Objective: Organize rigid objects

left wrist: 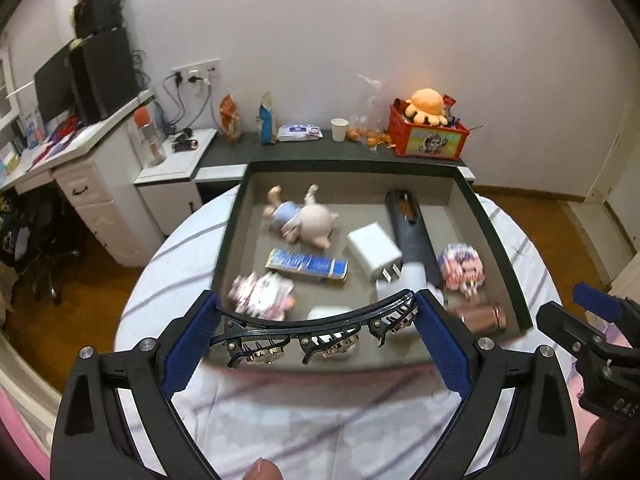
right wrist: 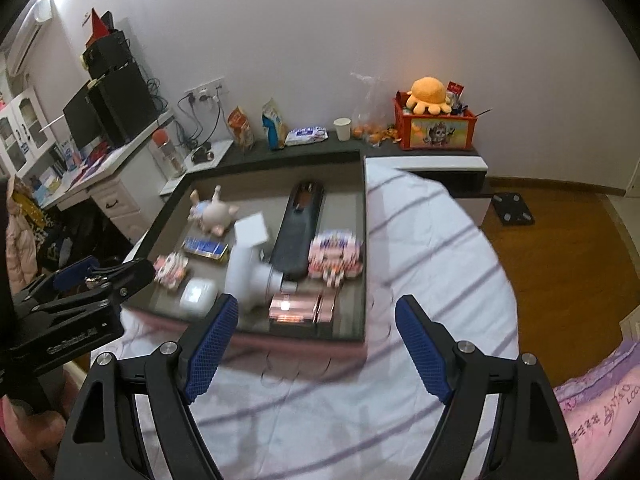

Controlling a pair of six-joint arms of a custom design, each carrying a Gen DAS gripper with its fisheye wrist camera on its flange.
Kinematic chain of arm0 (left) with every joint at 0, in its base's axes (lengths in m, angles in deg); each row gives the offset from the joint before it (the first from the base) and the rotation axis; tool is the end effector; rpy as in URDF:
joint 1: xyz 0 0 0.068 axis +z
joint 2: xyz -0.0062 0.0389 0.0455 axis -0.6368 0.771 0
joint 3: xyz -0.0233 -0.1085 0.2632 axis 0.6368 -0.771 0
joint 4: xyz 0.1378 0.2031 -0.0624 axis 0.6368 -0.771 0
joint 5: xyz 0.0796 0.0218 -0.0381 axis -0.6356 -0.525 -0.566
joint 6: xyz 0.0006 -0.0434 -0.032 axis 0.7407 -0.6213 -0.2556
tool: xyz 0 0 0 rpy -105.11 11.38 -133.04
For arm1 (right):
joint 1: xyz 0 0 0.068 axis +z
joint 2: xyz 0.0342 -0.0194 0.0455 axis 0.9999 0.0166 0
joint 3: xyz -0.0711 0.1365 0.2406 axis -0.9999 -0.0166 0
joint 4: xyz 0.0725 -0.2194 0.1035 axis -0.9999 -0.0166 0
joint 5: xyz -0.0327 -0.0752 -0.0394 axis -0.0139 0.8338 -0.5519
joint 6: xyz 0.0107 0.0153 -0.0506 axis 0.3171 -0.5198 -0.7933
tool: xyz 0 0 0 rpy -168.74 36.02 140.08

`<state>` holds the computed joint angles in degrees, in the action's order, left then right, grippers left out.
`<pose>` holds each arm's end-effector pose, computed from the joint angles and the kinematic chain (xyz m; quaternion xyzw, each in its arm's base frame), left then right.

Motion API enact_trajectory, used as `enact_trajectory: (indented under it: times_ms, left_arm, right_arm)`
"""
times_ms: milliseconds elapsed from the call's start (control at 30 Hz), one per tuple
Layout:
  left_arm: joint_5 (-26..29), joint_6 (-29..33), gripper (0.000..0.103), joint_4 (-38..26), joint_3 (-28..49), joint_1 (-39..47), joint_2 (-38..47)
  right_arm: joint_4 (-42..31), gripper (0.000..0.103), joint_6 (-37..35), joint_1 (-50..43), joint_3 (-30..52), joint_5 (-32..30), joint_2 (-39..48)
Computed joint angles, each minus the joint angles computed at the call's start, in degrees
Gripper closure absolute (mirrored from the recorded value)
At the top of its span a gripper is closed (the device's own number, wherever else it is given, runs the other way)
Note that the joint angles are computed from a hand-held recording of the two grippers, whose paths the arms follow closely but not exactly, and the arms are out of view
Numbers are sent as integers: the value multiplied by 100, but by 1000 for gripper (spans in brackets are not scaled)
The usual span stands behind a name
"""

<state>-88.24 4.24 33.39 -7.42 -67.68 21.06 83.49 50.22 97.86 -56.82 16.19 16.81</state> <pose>0.2510 -0.1228 0.1396 0.0199 0.9330 -0.0136 0.3590 0.1920 0.0308 0.1214 0.0056 0.9292 0.0752 0.3619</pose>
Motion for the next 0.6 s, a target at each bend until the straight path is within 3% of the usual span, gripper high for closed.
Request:
enact_trajectory:
  times_ms: [300,600]
  left_arm:
    - [414,252,6,-70,1438,356,1890]
    - [324,180,3,-98,1632,373,2268]
  right_arm:
    - [497,21,-318,-640,854,-410,1557]
    - [658,21,-318,-700,1069,-513,2072]
